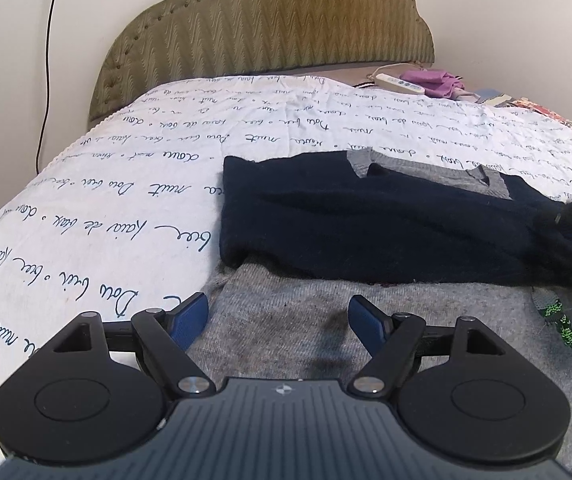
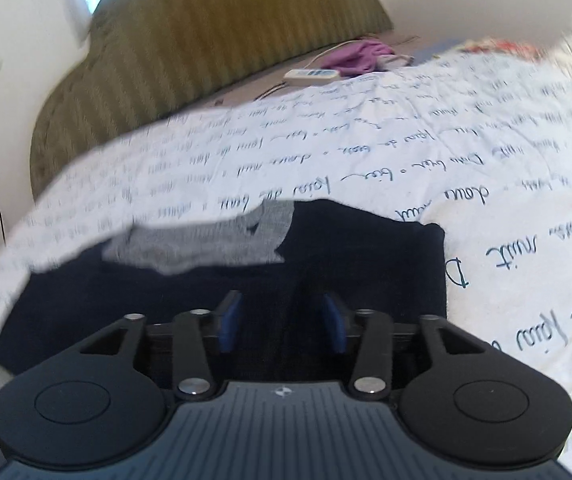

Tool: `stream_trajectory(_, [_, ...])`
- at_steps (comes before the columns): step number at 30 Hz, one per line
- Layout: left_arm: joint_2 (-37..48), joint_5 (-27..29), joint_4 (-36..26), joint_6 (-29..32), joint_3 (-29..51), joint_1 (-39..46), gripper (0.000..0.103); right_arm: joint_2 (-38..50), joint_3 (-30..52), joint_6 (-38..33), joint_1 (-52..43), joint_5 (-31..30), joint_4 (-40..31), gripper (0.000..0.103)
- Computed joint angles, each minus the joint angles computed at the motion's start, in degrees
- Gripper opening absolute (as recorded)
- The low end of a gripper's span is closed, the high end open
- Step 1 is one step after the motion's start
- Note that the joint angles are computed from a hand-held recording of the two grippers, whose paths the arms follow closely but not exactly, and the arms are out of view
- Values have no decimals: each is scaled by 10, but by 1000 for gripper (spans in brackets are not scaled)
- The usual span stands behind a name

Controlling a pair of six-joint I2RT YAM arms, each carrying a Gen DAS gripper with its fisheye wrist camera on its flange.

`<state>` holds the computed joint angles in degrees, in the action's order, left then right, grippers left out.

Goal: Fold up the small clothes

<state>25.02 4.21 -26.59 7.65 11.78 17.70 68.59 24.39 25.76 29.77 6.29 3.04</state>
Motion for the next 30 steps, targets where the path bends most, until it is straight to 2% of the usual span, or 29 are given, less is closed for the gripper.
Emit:
stream_trajectory(2, [-4, 1, -9, -2, 2, 1, 79, 31, 19, -17, 13, 16, -24, 52])
stream_trajectory(5, [-17, 9, -26, 2, 4, 11, 81, 11, 8, -1, 24, 34, -28, 53])
stream_trajectory(7, [-22, 13, -33, 4, 5, 15, 82, -12, -1, 5, 35, 45, -32, 61])
stream_trajectory(8, [-25, 14, -37, 3, 6, 16, 82, -16, -2, 2, 42, 51, -37, 69])
stream_trajectory(9, [-28, 14, -41, 2, 6, 15, 82, -14, 1, -5, 49, 58, -45, 71])
stream_trajectory(12, [-37, 15, -53, 1, 8, 15, 82, -14, 2, 1, 71, 90, -65, 71])
stream_trajectory(20, [-72, 16, -93, 0, 6, 19, 82, -145, -48, 78, 120, 107, -128, 72])
stream_trajectory(21, [-80, 16, -101, 0, 7, 20, 82, -160, -52, 85, 129, 110, -138, 75])
stream_trajectory(23, [-95, 17, -116, -1, 7, 20, 83, -187, -59, 106, 156, 128, -161, 79])
stream_trajectory(28, [-106, 19, -128, 0, 8, 22, 83, -230, -61, 150, 227, 171, -214, 79])
stream_trajectory(30, [-128, 21, -150, 1, 8, 25, 83, -235, -59, 164, 255, 188, -230, 79])
